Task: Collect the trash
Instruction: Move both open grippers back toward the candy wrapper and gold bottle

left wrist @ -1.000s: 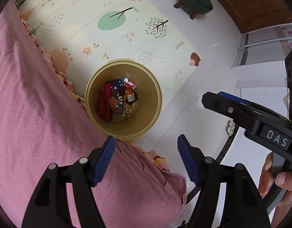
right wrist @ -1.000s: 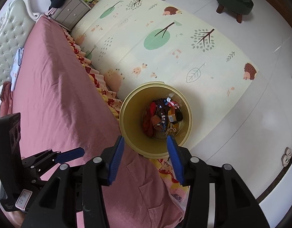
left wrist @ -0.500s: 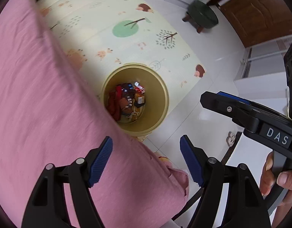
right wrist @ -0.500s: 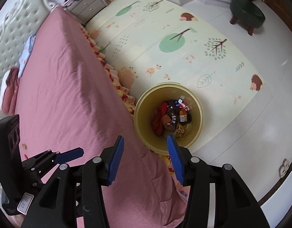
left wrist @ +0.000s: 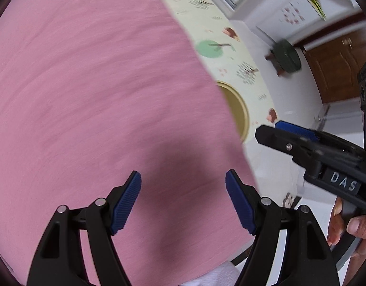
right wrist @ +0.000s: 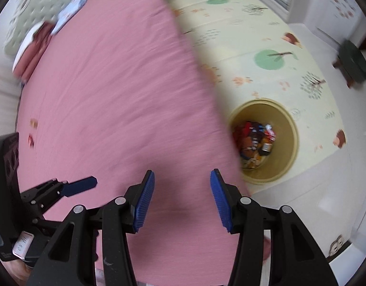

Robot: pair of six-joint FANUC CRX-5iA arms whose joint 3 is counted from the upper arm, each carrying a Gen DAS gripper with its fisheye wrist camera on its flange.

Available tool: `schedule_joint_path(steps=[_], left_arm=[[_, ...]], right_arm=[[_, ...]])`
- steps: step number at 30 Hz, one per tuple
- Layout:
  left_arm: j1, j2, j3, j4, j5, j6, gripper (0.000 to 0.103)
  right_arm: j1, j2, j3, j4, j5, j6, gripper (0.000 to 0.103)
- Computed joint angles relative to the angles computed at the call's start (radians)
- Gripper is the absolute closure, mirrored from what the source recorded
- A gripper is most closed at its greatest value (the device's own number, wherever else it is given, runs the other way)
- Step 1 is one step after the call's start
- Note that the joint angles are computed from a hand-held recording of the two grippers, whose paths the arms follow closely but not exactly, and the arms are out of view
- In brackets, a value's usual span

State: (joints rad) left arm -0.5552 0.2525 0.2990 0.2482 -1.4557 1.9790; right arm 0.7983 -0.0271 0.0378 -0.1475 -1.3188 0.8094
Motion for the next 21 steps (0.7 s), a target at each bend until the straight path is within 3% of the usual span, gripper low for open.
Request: schedule_joint_path(steps=[6,12,21], left_arm=[[0.164,-0.25,-0.273,-0.006,0.01,-0.013,0.03],[0.373,-0.463,-0.46,-0.01,-0.03,-0.067,0.03],[0.8,-0.691,-0.616,-0.02,-0.153,-0.305,0.03]], right_arm=[[0.149,0.127,0.135,-0.003,0.005,-0.02,0.055],[0.26,0.289,0.329,-0.007,-0.011,-0.015,0.055],[0.359,0.619,0.789,-0.033,-0.131,0.044,0.054]])
